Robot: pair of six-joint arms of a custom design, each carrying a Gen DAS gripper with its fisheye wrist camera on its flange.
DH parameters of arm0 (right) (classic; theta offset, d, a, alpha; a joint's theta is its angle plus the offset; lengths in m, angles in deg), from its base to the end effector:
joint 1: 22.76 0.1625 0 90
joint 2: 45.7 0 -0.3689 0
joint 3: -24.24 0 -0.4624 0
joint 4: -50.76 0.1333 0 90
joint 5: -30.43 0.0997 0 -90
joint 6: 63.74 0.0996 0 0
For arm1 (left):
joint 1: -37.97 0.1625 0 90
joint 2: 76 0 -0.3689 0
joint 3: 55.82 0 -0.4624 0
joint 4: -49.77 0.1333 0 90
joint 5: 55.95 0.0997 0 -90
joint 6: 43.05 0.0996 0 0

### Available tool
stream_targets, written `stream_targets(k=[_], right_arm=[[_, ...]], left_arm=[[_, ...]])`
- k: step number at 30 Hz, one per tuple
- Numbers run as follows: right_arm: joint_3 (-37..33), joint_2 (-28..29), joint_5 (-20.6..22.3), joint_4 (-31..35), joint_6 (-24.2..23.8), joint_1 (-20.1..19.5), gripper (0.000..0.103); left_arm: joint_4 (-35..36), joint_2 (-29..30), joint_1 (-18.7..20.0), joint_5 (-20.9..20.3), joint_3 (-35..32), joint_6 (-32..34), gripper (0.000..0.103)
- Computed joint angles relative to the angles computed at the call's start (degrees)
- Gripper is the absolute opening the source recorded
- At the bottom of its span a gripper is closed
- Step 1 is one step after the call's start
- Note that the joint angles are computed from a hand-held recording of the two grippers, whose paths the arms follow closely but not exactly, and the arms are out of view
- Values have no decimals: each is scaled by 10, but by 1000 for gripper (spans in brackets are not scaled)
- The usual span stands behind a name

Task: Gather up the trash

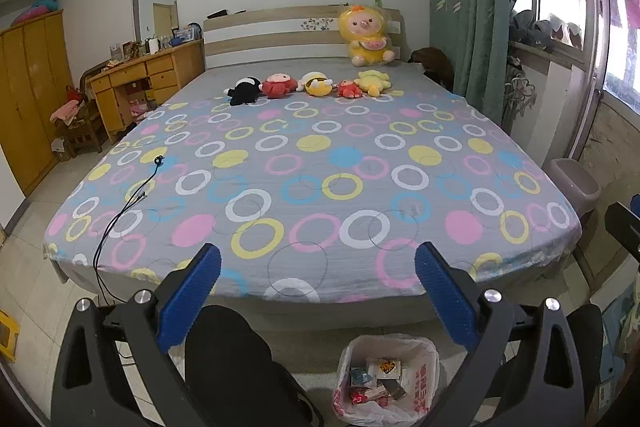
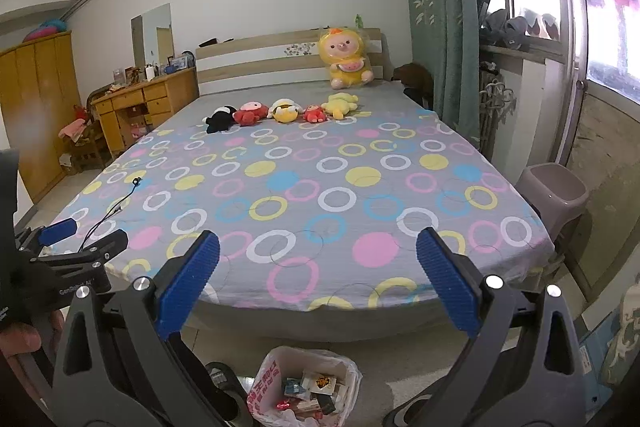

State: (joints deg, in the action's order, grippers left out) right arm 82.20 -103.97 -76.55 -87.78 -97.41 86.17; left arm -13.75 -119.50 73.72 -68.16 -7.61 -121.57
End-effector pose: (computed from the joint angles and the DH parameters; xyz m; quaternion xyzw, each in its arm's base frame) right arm 0.3561 -0.7170 0.4912 0.3443 -0.8344 0.3883 0.1858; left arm -0.5168 -0.6562 0.3088 0.0074 0.7684 -0.4703 0.4340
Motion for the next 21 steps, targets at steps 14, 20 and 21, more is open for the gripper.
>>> stream_targets(k=[14,20,21], right_arm=[[1,1,-6,1,0,1,96],[-2,3,-9,4,1,1,96],[-2,3,-10,3,1,1,96]], left_arm=[[-7,-2,0,0,3,6,95],[-16,-3,0,-5,7,9,95],[-19,-3,0,-6,9,10,95]])
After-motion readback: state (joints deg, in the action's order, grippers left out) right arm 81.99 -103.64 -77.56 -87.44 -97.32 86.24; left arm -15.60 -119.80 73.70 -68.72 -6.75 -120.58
